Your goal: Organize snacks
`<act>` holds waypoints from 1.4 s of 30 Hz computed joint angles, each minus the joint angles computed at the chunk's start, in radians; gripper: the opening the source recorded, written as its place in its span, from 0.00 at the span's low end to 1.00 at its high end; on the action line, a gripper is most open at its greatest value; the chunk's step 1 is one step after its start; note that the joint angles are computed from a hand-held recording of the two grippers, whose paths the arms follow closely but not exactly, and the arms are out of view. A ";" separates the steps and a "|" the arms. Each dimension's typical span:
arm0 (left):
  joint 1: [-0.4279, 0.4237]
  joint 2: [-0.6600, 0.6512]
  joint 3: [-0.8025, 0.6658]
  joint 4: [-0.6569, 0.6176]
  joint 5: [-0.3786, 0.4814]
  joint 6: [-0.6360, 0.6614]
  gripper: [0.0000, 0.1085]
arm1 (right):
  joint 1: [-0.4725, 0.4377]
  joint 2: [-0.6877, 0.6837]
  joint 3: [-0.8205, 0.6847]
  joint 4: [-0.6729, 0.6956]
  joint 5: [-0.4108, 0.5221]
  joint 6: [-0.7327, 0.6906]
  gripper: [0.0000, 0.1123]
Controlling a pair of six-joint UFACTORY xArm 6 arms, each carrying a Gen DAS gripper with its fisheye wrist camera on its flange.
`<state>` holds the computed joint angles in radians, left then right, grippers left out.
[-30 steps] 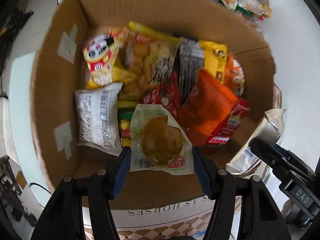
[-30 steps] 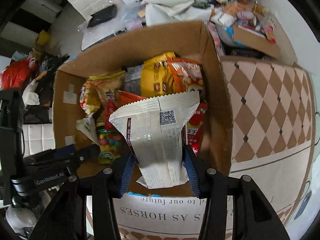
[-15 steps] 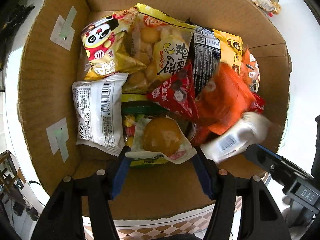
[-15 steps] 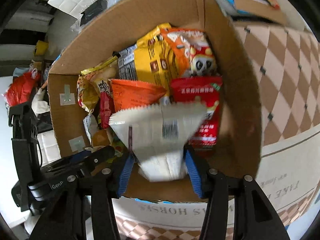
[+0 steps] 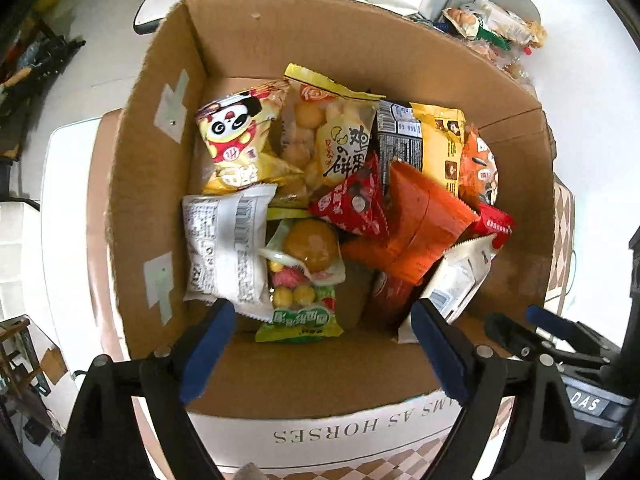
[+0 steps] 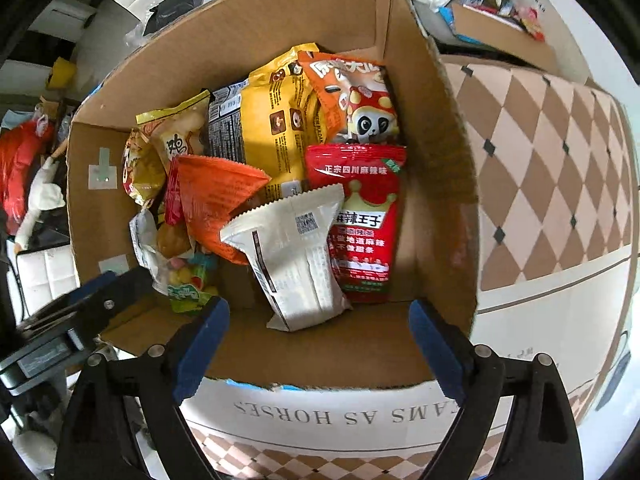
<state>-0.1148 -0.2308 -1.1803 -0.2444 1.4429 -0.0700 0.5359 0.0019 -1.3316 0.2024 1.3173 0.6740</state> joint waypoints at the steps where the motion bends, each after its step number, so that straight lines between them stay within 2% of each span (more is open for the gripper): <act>1: -0.002 -0.007 0.003 0.003 0.003 0.001 0.84 | 0.009 -0.002 -0.006 -0.017 0.004 0.009 0.83; 3: -0.003 -0.038 0.029 0.014 0.001 0.007 0.89 | 0.015 -0.007 -0.013 -0.039 0.013 0.012 0.83; 8: -0.012 -0.102 0.070 0.056 -0.010 0.011 0.89 | 0.038 -0.020 -0.025 -0.070 0.021 0.027 0.84; 15: -0.030 -0.242 0.133 0.099 -0.055 -0.026 0.89 | 0.058 -0.126 0.038 -0.115 0.017 0.051 0.84; 22: -0.078 -0.415 0.169 0.181 -0.073 -0.080 0.89 | 0.145 -0.260 0.084 -0.233 0.034 0.136 0.84; 30: -0.117 -0.604 0.167 0.231 -0.009 -0.140 0.89 | 0.292 -0.402 0.075 -0.364 0.085 0.266 0.84; 36: -0.220 -0.745 0.153 0.326 0.065 -0.233 0.89 | 0.475 -0.483 0.025 -0.511 0.187 0.405 0.84; 40: -0.373 -0.812 0.119 0.431 0.141 -0.342 0.89 | 0.618 -0.509 -0.019 -0.595 0.281 0.499 0.84; 42: -0.510 -0.830 0.087 0.525 0.195 -0.439 0.89 | 0.700 -0.511 -0.051 -0.646 0.340 0.546 0.84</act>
<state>-0.6251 -1.0610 -1.0932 0.2806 1.6380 -0.5093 1.2359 -0.5092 -1.3826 -0.4431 1.6575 1.2201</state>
